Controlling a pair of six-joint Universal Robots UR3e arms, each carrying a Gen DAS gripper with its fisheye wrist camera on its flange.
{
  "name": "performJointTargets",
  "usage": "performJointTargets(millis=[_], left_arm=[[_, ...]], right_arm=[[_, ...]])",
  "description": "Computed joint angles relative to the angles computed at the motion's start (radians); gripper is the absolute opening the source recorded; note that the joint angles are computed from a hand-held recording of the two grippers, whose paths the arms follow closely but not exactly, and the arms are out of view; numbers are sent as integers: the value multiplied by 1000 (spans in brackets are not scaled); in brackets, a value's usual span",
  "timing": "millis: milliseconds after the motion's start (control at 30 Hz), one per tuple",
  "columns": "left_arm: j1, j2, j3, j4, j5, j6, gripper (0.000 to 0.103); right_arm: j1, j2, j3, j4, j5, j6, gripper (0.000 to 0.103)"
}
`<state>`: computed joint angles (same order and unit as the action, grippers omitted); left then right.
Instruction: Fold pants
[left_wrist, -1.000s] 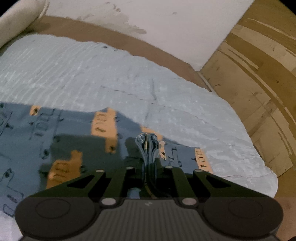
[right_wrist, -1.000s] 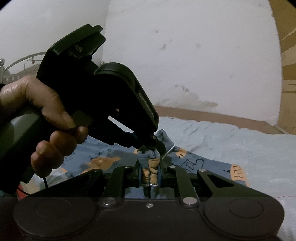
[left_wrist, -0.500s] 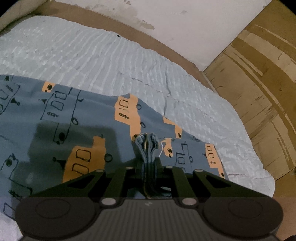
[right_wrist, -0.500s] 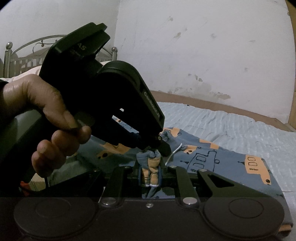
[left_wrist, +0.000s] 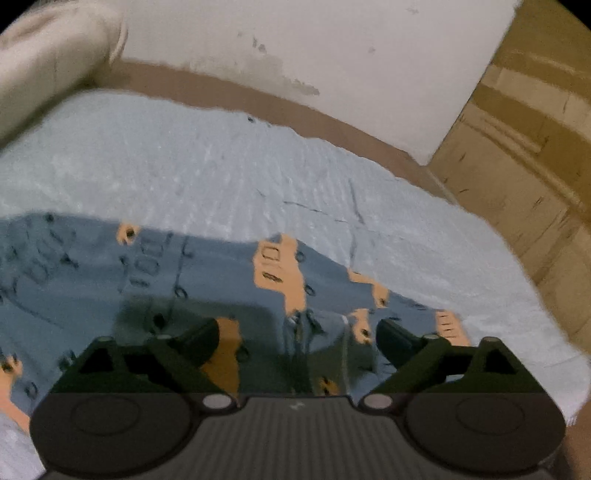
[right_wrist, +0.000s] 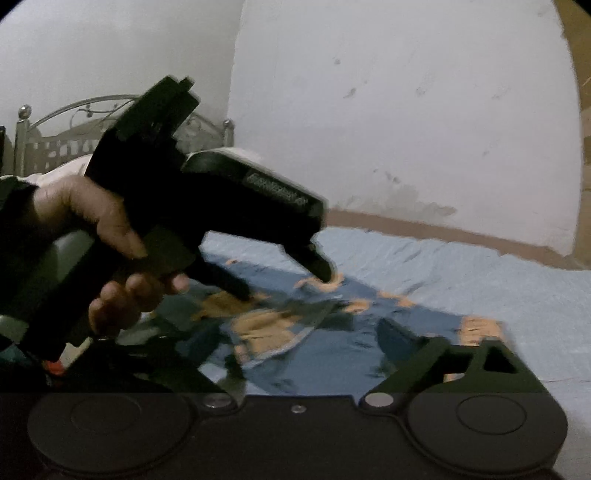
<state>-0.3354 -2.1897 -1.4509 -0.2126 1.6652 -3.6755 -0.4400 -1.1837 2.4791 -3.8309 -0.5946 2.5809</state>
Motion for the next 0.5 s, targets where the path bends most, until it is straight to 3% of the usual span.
performJointTargets(millis=[100, 233, 300, 400, 500], left_arm=[[-50, -68, 105, -78, 124, 30, 97], [-92, -130, 156, -89, 228, 81, 99], [-99, -142, 147, -59, 250, 96, 101], [-90, -141, 114, -15, 251, 96, 102], [-72, -137, 109, -14, 245, 77, 102]], right_arm=[[-54, 12, -2, -61, -48, -5, 101], [-34, 61, -138, -11, -260, 37, 101], [-5, 84, -232, 83, -360, 29, 102], [-1, 113, -372, 254, -382, 35, 102], [36, 150, -472, 299, -459, 27, 102]])
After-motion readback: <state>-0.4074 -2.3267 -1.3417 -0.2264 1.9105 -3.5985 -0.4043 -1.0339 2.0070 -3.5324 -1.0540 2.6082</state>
